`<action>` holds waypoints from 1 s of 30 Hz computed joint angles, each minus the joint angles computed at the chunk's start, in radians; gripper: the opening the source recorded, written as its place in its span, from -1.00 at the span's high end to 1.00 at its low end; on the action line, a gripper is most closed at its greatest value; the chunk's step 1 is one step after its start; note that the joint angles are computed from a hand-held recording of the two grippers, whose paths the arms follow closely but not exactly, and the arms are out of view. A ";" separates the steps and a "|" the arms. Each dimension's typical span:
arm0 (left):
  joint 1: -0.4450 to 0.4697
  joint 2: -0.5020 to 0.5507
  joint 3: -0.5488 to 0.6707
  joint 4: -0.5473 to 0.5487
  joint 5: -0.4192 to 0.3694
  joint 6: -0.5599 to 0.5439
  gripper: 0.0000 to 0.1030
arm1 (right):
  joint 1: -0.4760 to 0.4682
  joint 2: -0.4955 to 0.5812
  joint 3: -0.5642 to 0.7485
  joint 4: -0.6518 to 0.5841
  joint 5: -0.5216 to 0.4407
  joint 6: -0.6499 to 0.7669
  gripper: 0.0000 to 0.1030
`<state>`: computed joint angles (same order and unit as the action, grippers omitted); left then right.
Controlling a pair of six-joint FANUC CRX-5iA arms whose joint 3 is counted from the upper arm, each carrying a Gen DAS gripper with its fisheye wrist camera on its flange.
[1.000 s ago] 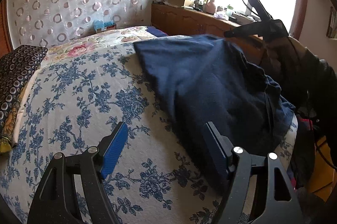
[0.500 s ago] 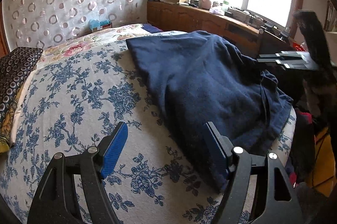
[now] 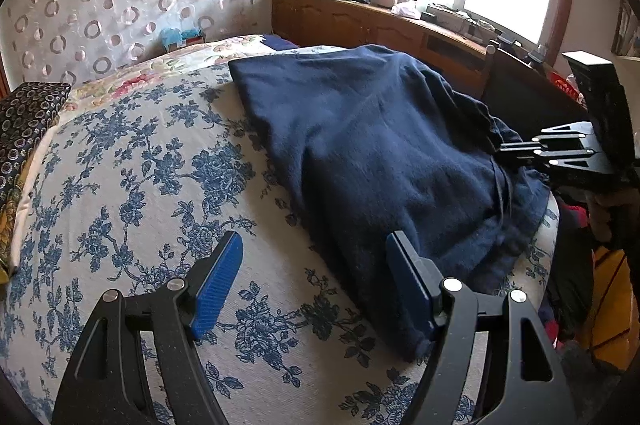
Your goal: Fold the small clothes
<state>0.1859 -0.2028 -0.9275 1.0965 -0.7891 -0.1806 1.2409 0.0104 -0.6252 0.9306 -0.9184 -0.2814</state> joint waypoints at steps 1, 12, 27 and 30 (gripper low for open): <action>0.000 0.000 0.000 -0.003 0.000 0.002 -0.46 | 0.004 -0.006 -0.003 -0.008 0.002 0.009 0.89; 0.012 -0.008 -0.001 -0.004 -0.027 0.000 -0.46 | 0.129 -0.101 0.005 -0.125 -0.194 0.090 0.93; 0.015 -0.018 -0.004 -0.055 -0.025 0.022 -0.46 | 0.151 -0.122 -0.038 -0.002 -0.213 -0.081 0.38; 0.019 -0.020 -0.006 -0.056 -0.032 0.018 -0.46 | 0.148 -0.086 -0.025 0.002 -0.260 -0.104 0.33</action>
<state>0.2051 -0.2224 -0.9333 1.0404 -0.8212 -0.1625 1.3889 -0.0758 -0.6503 0.9326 -1.1783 -0.3852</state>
